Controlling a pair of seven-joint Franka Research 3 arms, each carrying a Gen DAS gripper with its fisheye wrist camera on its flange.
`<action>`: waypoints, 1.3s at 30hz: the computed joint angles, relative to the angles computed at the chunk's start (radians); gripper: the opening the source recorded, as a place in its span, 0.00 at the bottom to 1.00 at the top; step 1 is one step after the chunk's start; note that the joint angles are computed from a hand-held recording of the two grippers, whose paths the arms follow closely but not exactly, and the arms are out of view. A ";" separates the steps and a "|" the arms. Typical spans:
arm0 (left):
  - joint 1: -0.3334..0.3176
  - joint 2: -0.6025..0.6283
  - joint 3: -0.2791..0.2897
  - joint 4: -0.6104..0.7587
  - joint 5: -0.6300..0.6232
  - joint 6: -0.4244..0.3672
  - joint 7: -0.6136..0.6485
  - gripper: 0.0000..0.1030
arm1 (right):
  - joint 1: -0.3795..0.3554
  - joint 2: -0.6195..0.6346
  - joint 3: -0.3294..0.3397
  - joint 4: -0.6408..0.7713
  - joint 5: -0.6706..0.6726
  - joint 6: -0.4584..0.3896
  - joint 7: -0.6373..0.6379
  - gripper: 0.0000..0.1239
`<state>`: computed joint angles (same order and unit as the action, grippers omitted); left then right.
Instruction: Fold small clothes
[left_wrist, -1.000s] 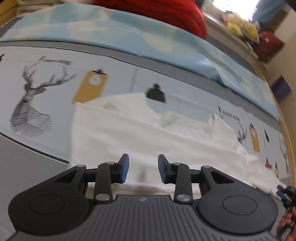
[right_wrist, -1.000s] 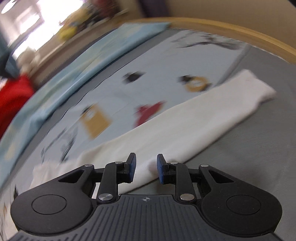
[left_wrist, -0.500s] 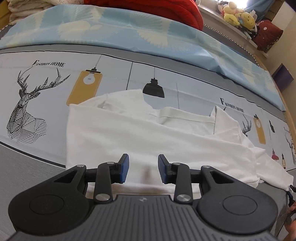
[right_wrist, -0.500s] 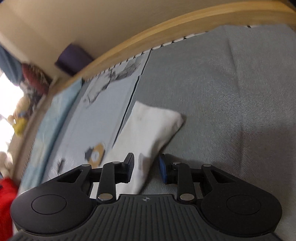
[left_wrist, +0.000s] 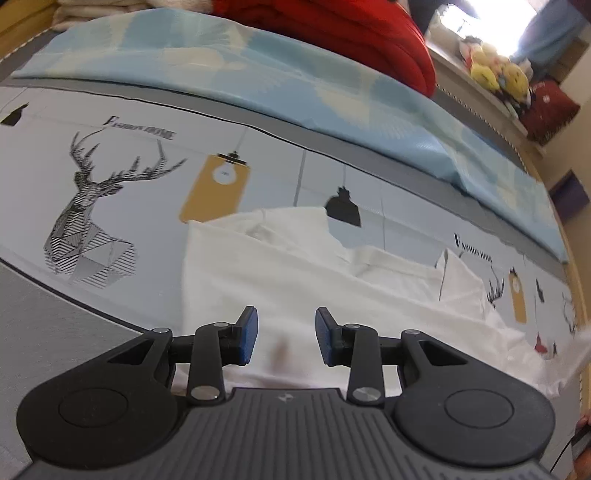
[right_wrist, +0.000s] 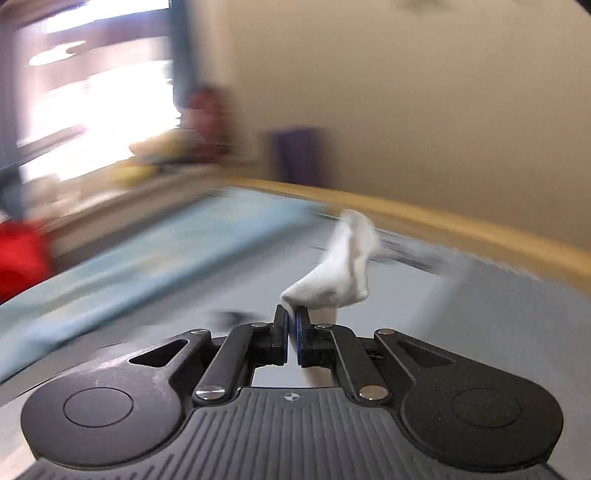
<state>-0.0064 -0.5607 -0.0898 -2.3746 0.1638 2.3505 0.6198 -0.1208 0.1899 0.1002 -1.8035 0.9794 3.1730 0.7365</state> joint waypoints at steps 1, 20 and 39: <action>0.004 -0.012 0.004 -0.007 -0.003 -0.001 -0.006 0.37 | -0.035 -0.030 0.082 -0.010 0.105 -0.017 -0.142 0.01; -0.003 -0.098 0.084 -0.115 -0.135 0.104 0.016 0.32 | 0.196 -0.388 0.097 -0.313 -0.304 -0.793 0.236 0.22; -0.040 0.148 0.009 -0.043 -0.181 0.124 0.107 0.03 | 0.193 -0.102 -0.130 -0.062 -0.448 -0.532 0.657 0.23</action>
